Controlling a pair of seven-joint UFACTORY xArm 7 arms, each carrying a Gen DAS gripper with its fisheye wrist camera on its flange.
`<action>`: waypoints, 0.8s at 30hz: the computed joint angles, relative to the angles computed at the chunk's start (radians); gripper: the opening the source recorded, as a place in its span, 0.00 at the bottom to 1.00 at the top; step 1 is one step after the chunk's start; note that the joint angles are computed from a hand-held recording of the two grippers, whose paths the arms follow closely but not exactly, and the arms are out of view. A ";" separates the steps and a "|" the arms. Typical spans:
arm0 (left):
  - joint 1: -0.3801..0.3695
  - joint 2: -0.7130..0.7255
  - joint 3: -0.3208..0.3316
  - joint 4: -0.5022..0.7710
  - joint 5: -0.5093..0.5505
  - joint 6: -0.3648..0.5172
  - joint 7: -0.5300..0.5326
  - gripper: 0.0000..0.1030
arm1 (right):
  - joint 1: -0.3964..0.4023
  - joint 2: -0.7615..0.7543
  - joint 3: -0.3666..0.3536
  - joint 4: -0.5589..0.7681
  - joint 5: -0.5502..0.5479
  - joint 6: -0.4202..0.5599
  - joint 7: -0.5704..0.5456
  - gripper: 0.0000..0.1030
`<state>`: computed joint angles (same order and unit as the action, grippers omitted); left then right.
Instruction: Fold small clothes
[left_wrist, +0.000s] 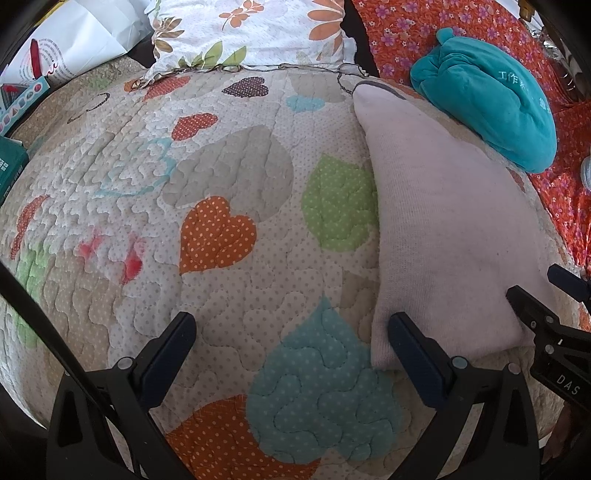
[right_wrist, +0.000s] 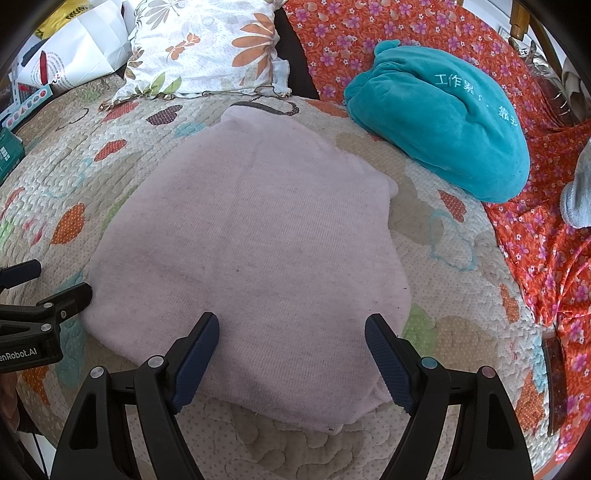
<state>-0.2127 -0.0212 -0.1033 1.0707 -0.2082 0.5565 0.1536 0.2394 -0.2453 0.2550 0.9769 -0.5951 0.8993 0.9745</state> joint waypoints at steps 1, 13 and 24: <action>0.000 0.000 0.000 0.000 0.000 0.000 0.000 1.00 | 0.000 -0.001 -0.001 -0.001 0.000 -0.001 -0.001 0.83; 0.000 0.006 0.000 -0.004 -0.028 -0.013 0.019 1.00 | 0.011 0.010 0.008 0.003 -0.018 -0.014 0.004 0.83; 0.001 0.014 0.000 0.003 -0.051 -0.014 0.031 1.00 | 0.010 0.006 0.004 0.002 -0.014 -0.022 -0.002 0.83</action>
<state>-0.2122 -0.0077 -0.1032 1.0737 -0.2591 0.5426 0.1846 0.2496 -0.2392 0.2591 0.9789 -0.6093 0.8776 0.9722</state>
